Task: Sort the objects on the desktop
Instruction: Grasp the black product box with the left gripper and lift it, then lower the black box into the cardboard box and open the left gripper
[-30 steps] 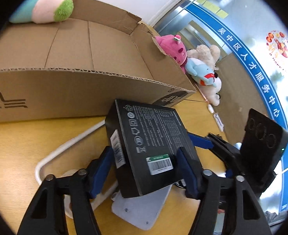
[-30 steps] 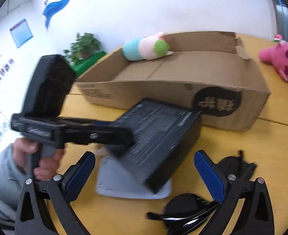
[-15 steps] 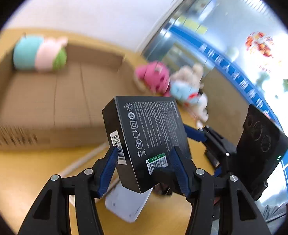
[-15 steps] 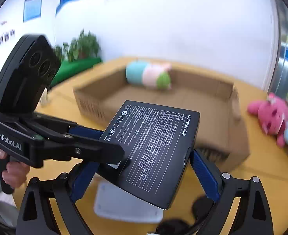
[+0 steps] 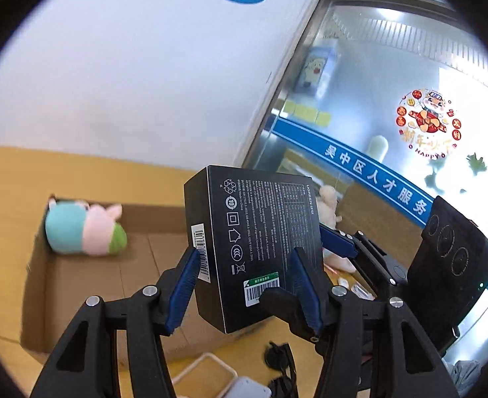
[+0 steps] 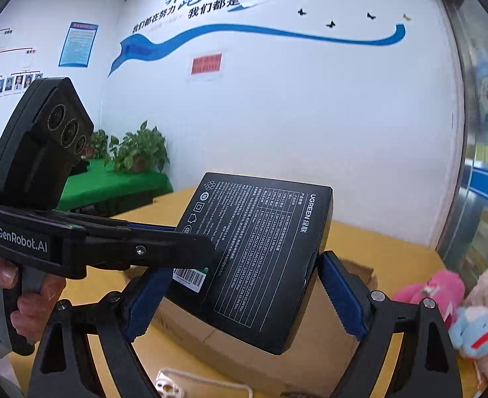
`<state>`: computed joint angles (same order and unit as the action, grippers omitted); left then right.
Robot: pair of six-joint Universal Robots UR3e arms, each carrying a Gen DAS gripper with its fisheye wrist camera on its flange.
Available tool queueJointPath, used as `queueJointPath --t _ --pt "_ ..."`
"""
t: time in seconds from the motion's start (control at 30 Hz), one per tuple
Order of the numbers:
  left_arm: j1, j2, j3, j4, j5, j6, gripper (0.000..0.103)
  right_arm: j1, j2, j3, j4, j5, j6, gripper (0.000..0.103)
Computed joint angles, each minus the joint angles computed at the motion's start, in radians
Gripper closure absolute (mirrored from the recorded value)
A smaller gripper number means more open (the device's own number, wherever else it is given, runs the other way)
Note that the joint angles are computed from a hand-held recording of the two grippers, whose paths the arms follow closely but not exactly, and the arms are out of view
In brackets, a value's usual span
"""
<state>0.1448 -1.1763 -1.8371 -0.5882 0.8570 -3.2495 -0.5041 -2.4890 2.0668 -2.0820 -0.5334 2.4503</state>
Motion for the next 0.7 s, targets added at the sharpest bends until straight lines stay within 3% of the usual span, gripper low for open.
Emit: queueJointPath --t 0.07,0.13,0.33,0.47,0.7 --pt "-0.008 -0.057 0.082 0.010 0.029 -0.005 0.048 0.126 0.133 -0.007 -0.287 -0.099 0.162 0.014" --pt "-0.006 -0.109 0.152 0.016 0.038 -0.002 0.047 0.222 0.269 -0.063 -0.457 -0.176 0.256 0.014" --pt "-0.022 -0.368 0.487 -0.047 0.073 0.008 0.048 0.365 0.611 -0.316 -0.632 -0.283 0.398 0.014" --pt "-0.058 -0.584 0.769 -0.150 0.118 0.023 0.048 0.427 0.863 -0.560 -0.645 -0.359 0.447 0.013" --pt "-0.096 -1.086 1.412 -0.444 0.174 0.006 0.048 0.465 1.297 -1.024 -0.459 -0.408 0.450 0.013"
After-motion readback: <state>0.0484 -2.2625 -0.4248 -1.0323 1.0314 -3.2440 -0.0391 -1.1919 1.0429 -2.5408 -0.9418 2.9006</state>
